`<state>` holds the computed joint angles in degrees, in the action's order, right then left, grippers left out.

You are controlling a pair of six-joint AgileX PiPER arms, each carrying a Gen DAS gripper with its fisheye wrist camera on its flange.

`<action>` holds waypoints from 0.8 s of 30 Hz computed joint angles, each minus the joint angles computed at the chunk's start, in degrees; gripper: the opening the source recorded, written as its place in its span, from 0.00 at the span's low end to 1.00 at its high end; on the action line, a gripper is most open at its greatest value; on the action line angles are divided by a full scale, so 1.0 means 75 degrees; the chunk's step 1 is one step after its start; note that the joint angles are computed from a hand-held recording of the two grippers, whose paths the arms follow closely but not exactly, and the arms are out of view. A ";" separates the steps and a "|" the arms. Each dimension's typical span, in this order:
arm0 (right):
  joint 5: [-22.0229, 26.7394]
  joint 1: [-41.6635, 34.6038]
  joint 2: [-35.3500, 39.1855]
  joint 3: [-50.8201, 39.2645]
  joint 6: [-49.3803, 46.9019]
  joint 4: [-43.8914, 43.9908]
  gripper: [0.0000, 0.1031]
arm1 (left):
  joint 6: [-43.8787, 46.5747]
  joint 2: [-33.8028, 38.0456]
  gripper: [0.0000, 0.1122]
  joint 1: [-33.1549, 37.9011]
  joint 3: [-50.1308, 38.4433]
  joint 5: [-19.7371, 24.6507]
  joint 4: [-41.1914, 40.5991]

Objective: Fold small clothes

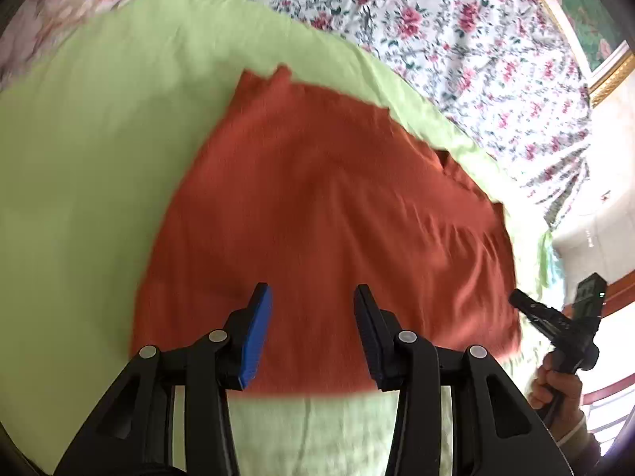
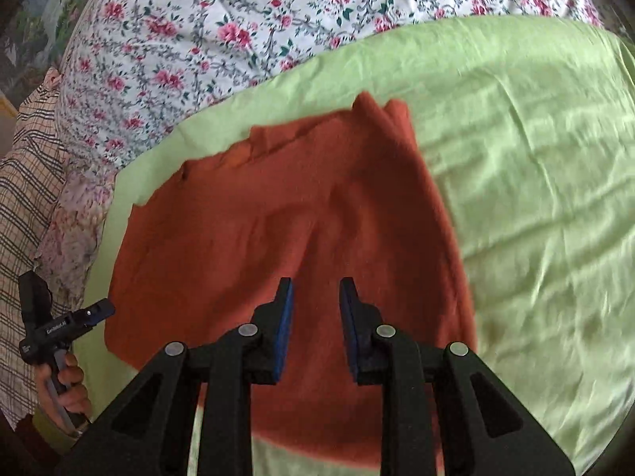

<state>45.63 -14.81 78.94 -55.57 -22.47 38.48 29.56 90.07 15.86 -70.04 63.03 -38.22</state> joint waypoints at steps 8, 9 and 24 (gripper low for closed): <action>0.0140 0.0606 -0.1315 0.1206 0.0886 -0.0204 0.31 | 0.0521 -0.1075 0.49 0.0807 0.1498 0.0494 -0.0030; 0.0156 0.0672 -0.1382 0.1278 0.0936 -0.0161 0.34 | 0.0501 -0.1140 0.52 0.0985 0.1611 0.0608 -0.0094; 0.0917 0.0694 -0.1208 0.0757 0.0497 -0.0107 0.39 | -0.0216 -0.0611 0.64 0.1327 0.2377 -0.0378 -0.1256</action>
<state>52.51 -9.60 69.88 -49.89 -18.74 37.68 27.94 85.49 25.81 -52.21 60.20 -47.65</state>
